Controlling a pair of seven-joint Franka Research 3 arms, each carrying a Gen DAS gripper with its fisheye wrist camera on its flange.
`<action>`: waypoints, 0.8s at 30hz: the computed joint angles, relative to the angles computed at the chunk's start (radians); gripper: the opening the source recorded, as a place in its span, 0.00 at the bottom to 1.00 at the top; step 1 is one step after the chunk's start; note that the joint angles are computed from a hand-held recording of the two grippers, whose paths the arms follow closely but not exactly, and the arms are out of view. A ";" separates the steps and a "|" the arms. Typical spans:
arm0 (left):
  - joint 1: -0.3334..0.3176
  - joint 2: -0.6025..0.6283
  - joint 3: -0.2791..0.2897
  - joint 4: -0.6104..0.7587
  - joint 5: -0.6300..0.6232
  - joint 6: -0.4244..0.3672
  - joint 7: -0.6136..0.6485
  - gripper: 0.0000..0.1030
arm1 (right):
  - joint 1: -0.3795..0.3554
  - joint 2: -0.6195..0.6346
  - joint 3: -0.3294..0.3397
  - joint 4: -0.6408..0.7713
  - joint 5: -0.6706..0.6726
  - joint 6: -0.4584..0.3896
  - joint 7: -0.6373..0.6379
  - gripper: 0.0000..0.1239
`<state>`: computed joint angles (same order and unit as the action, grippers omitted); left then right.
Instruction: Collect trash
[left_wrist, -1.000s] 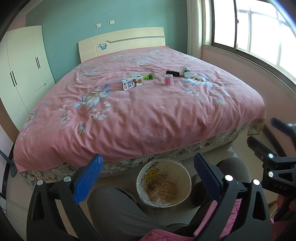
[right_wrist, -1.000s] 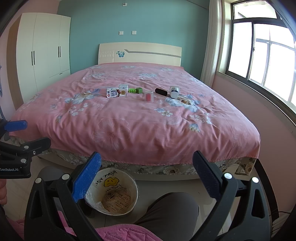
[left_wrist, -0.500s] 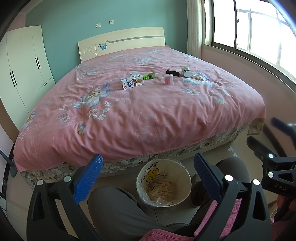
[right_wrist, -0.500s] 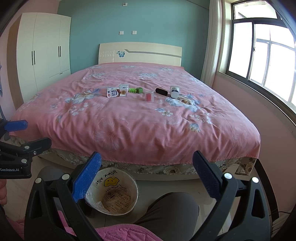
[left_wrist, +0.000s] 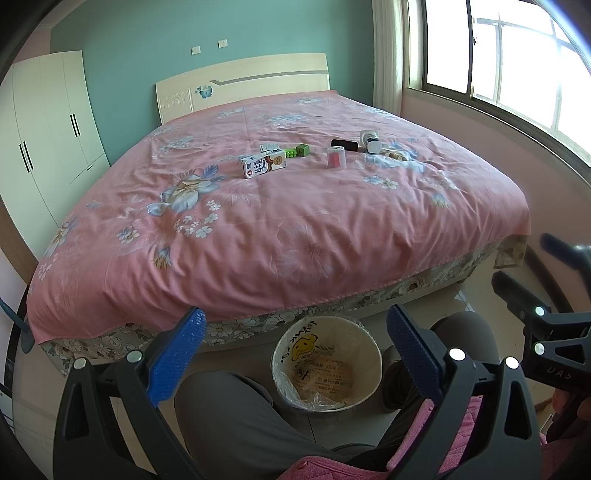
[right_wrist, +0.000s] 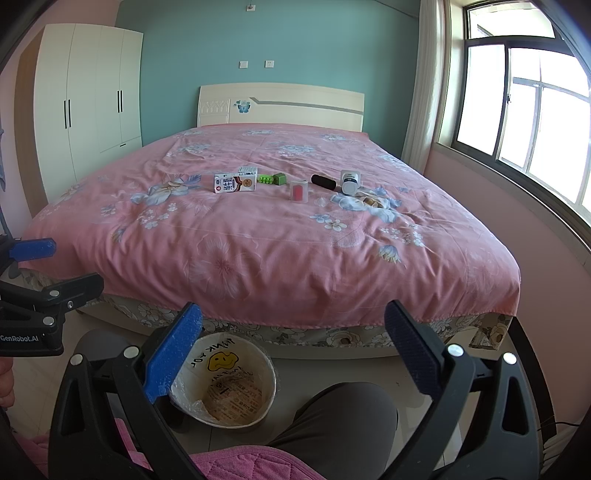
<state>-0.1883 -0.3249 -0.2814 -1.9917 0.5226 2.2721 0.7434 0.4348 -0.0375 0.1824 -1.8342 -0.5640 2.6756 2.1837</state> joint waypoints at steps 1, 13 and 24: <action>0.000 0.001 0.000 0.000 0.000 0.000 0.000 0.97 | 0.000 0.000 0.000 0.000 -0.002 -0.001 0.002 0.78; -0.001 0.003 0.014 -0.022 -0.023 0.009 0.014 0.97 | 0.008 0.026 -0.005 0.014 0.026 -0.011 -0.032 0.78; 0.039 0.172 0.056 0.175 -0.013 0.000 0.100 0.97 | 0.043 0.206 -0.074 0.277 0.114 -0.075 -0.201 0.78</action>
<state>-0.1489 -0.1525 -0.2250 -1.8172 0.5097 2.2718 0.8433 0.4773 0.1688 0.1079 -1.5570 -0.4495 2.6003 1.9825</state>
